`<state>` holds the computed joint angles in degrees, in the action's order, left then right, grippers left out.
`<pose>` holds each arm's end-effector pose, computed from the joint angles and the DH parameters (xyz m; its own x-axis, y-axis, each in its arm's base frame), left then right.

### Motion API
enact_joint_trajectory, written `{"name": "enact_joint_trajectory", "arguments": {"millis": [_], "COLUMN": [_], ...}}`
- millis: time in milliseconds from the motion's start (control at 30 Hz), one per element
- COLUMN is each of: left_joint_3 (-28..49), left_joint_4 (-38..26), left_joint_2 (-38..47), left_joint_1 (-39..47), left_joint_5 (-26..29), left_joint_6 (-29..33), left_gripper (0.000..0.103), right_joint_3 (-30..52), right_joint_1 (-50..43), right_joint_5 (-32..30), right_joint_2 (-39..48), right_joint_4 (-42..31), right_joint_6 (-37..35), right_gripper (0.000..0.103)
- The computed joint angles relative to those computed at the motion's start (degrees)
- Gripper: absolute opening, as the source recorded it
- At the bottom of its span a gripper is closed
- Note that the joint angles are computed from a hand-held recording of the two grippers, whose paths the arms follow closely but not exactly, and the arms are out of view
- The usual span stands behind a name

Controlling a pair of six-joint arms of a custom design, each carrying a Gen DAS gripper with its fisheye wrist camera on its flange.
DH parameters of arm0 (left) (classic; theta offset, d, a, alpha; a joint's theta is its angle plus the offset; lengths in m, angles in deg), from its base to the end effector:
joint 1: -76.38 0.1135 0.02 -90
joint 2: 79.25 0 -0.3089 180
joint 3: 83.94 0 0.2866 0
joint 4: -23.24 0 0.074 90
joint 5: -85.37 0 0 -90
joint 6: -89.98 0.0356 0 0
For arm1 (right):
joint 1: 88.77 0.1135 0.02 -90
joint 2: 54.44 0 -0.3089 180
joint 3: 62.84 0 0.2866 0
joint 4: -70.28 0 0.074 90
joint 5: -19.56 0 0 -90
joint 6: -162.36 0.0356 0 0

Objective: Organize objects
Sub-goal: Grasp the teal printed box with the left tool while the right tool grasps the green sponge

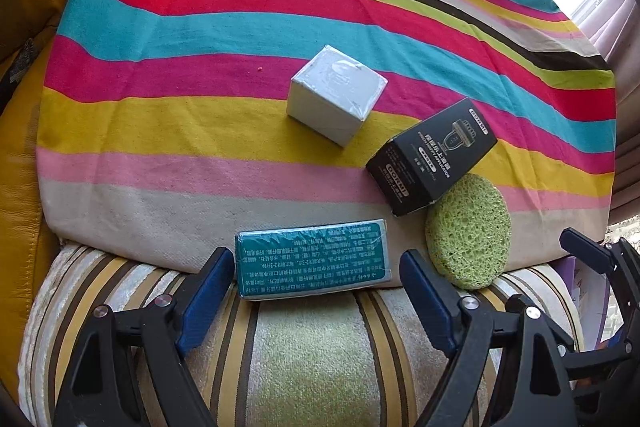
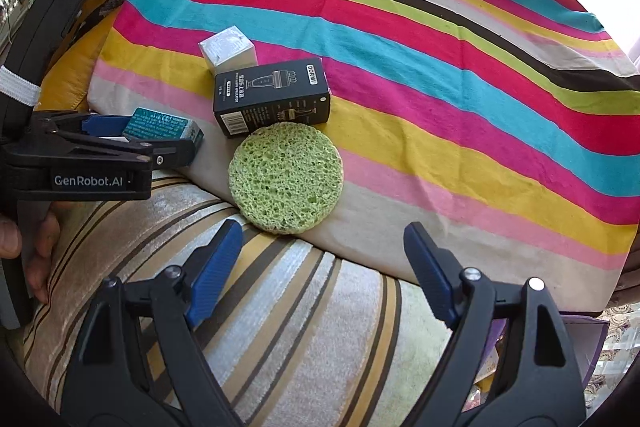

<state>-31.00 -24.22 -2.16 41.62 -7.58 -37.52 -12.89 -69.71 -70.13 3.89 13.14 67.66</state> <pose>0.2040 -0.1394 0.1934 -0.9570 -0.0759 -0.2800 -0.0334 0.9876 -0.1533 0.1766 0.0608 0.2349 -0.8307 -0.3737 -0.4126 -0.3938 0.9184 -0.0389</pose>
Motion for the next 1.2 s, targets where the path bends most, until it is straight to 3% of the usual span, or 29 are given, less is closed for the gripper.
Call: {"name": "enact_joint_trajectory", "arguments": {"millis": [33, 500, 767, 1200], "left_joint_3": [0.0, -1.7, -1.6, -0.7], "left_joint_4": [0.0, 0.9, 0.8, -0.3], "left_joint_2": [0.3, -3.4, -4.2, -7.7], "left_joint_1": [0.1, -0.9, -1.4, -4.6], "left_joint_5": [0.0, -2.5, -3.6, -6.6], "left_joint_6": [0.2, -1.5, -1.3, -1.9], "left_gripper": [0.076, 0.075, 0.075, 0.075], "right_joint_3": [0.3, 2.3, 3.6, 1.5], "right_joint_1": [0.6, 5.1, 8.3, 7.7], "right_joint_5": [0.1, 0.6, 4.6, 7.4], "right_joint_2": [1.3, 10.9, 16.7, 9.5], "right_joint_4": [0.6, 5.6, 8.1, 7.2], "right_joint_6": [0.3, 1.8, 2.2, 3.5], "right_gripper": [0.085, 0.085, 0.085, 0.083]}}
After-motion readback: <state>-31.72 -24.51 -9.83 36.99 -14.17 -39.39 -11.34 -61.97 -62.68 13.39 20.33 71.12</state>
